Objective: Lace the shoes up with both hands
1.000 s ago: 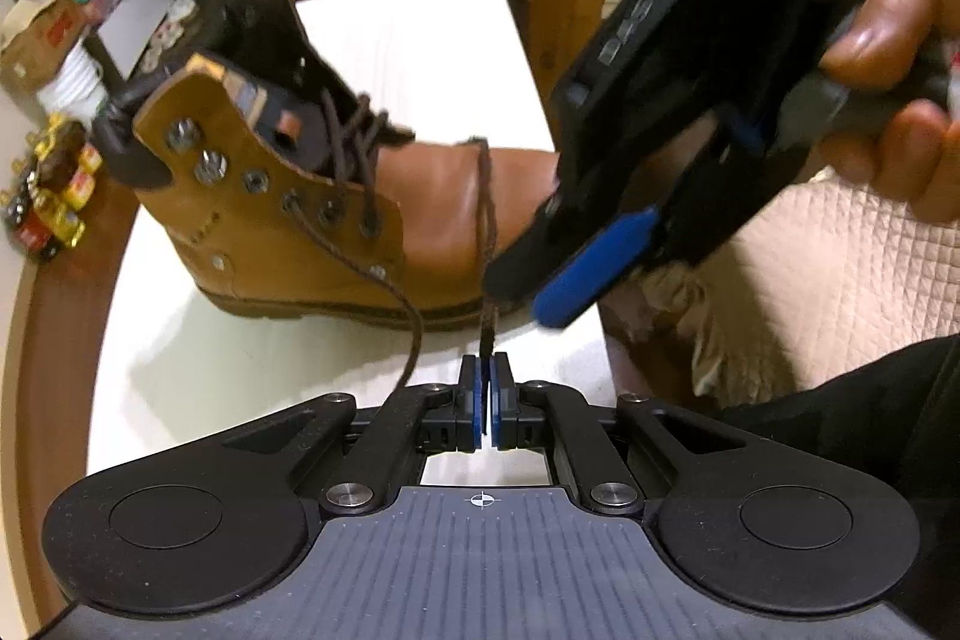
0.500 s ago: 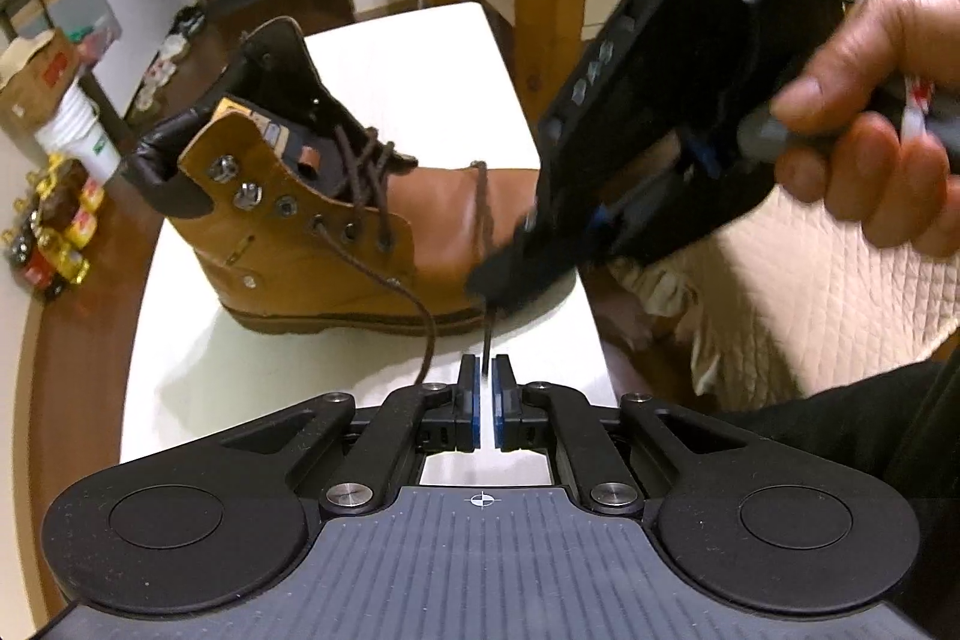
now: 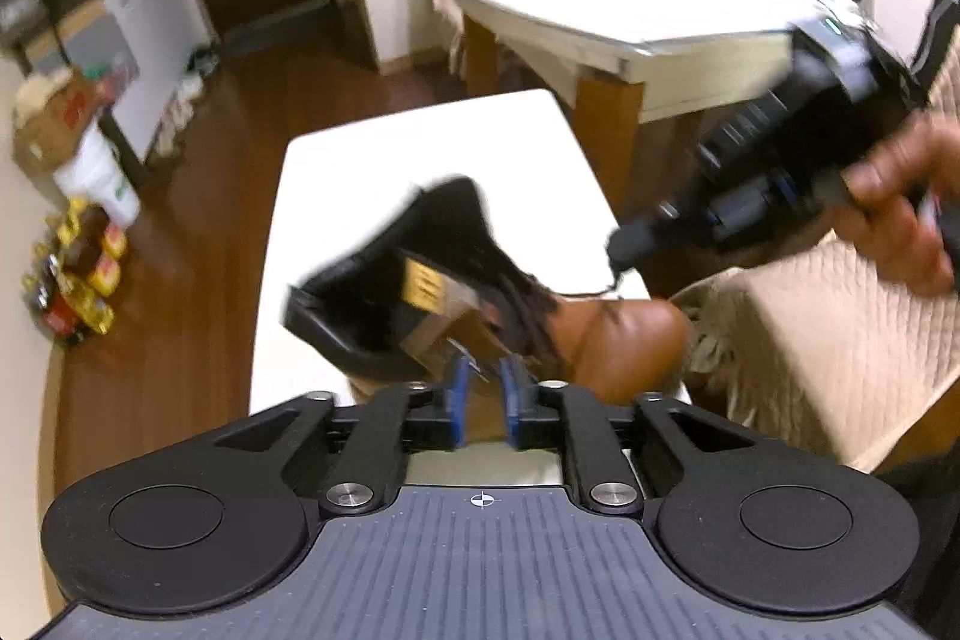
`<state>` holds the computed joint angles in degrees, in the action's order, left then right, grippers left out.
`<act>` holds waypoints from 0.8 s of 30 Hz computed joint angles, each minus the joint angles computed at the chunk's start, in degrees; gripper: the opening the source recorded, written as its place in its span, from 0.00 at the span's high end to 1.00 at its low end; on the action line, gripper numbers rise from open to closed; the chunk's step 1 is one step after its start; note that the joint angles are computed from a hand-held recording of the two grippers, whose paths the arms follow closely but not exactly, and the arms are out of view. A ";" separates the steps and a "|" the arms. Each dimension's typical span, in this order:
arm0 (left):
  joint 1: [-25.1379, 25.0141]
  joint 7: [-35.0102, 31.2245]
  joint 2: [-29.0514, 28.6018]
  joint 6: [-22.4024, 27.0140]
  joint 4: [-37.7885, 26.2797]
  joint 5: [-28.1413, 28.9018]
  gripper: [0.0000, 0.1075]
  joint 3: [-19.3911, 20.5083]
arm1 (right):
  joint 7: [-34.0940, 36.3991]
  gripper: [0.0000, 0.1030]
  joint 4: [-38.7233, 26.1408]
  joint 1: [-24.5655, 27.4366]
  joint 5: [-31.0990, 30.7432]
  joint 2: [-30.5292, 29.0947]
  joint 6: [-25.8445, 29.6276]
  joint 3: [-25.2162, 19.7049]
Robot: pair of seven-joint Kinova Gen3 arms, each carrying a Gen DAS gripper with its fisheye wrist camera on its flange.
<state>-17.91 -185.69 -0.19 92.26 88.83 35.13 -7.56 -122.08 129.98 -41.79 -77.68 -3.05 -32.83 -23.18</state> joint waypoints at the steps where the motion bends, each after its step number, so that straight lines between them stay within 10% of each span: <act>1: 1.89 2.33 1.82 0.31 -2.65 -0.38 0.81 0.11 | -0.31 0.97 0.25 0.56 2.02 -0.12 1.01 0.76; 9: 7.71 16.22 14.34 5.26 -19.17 -9.78 0.80 9.16 | -9.21 0.97 3.31 2.08 11.63 0.44 -0.10 1.14; 24: 15.46 15.56 32.48 21.97 -35.81 -21.06 0.80 15.00 | -9.92 0.97 -0.02 -10.67 -4.51 9.76 -25.00 -0.32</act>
